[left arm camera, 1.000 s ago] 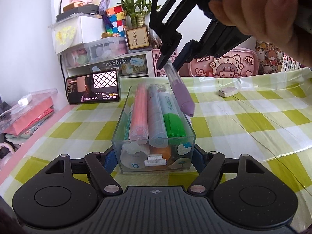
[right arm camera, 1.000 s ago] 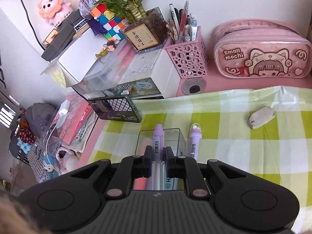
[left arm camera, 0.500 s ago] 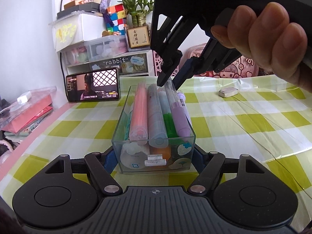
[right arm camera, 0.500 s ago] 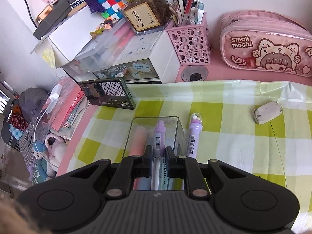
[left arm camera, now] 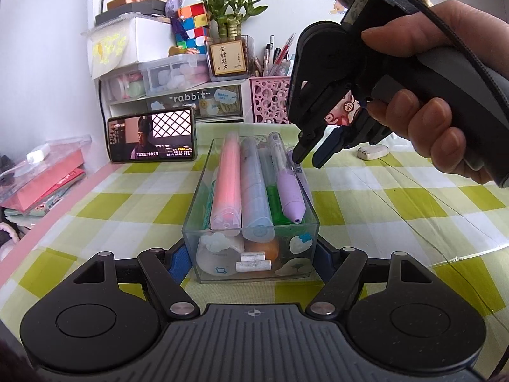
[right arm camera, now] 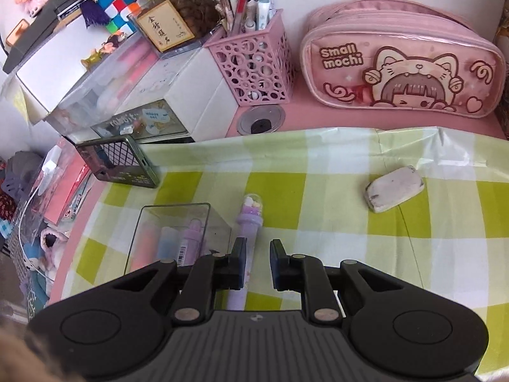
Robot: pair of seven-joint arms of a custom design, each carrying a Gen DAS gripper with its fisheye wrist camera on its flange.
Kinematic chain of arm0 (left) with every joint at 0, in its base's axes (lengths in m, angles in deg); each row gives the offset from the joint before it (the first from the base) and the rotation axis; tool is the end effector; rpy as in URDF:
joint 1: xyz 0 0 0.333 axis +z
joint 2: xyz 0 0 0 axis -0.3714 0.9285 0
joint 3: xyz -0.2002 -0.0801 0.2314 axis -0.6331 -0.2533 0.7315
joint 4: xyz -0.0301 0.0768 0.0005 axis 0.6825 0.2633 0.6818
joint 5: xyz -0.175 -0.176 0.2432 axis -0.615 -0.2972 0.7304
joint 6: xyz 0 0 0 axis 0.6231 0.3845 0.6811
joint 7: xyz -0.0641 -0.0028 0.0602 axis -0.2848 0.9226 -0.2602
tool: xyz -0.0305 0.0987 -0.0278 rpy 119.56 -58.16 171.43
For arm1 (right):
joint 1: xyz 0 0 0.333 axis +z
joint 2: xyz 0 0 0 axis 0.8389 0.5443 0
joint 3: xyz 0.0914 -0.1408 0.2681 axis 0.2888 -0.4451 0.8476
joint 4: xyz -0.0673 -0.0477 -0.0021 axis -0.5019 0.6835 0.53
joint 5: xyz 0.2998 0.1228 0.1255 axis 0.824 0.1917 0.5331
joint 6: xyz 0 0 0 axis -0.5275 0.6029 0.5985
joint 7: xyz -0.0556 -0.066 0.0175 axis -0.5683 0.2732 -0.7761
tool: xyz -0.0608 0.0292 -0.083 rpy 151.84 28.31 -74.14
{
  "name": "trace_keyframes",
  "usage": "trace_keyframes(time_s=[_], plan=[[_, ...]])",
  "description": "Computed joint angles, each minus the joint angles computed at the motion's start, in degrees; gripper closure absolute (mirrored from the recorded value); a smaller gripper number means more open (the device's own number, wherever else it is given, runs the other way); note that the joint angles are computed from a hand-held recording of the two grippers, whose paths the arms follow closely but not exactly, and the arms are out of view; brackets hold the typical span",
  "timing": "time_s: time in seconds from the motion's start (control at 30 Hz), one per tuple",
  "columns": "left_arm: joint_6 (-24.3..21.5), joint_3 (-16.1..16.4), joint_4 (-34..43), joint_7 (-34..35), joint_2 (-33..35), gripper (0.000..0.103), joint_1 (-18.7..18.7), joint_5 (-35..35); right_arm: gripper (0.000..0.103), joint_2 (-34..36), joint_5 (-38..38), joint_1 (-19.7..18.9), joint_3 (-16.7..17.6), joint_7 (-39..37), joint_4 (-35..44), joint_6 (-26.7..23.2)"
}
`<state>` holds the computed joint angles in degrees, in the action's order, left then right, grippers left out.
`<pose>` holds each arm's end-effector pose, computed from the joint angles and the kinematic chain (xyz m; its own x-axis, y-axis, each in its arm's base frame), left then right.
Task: Organize stationery
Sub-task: 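Grasp the second lavender pen with the right gripper, then lower the second lavender pen into the clear box and release it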
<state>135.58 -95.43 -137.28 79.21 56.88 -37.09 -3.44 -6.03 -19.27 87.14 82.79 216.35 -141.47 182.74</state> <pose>0.5002 -0.2013 0.3999 -0.4601 -0.8821 -0.1008 -0.3994 0.3071 -0.8638 0.6121 0.3111 0.4761 -0.2896 -0.8954 -0.3381 -0.7666 0.4285 -0.4781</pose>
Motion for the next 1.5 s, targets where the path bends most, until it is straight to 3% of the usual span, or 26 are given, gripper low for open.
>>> trace_keyframes(time_s=[0.23, 0.6, 0.77, 1.13, 1.3, 1.5], plan=[[0.22, 0.03, -0.2, 0.11, -0.05, 0.03, -0.07, -0.17, 0.084, 4.68, 0.43, 0.01, 0.45, -4.15, 7.77, -6.13], [0.45, -0.09, -0.51, 0.44, -0.2, 0.03, -0.18, -0.67, 0.086, 0.88, -2.79, 2.12, -2.11, 2.41, 0.26, -0.04], [0.34, -0.02, -0.32, 0.41, -0.15, 0.03, -0.16, -0.55, 0.086, -3.48, -9.01, 3.87, -3.69, 7.87, -4.13, 2.23], [0.55, 0.18, -0.31, 1.07, -0.03, 0.03, -0.56, -1.19, 0.086, -9.99, -21.2, 3.06, -0.78, 14.25, -6.8, 7.13], [0.6, 0.14, -0.35, 1.21, -0.03, 0.03, -0.56, -1.32, 0.086, -8.97, -14.76, 0.42, 2.61, 9.05, -6.1, 10.51], [0.62, 0.06, -0.38, 1.13, -0.04, 0.03, -0.46, -1.22, 0.086, -5.61, -4.84, 0.0, 3.86, 1.71, -3.91, 10.53]])
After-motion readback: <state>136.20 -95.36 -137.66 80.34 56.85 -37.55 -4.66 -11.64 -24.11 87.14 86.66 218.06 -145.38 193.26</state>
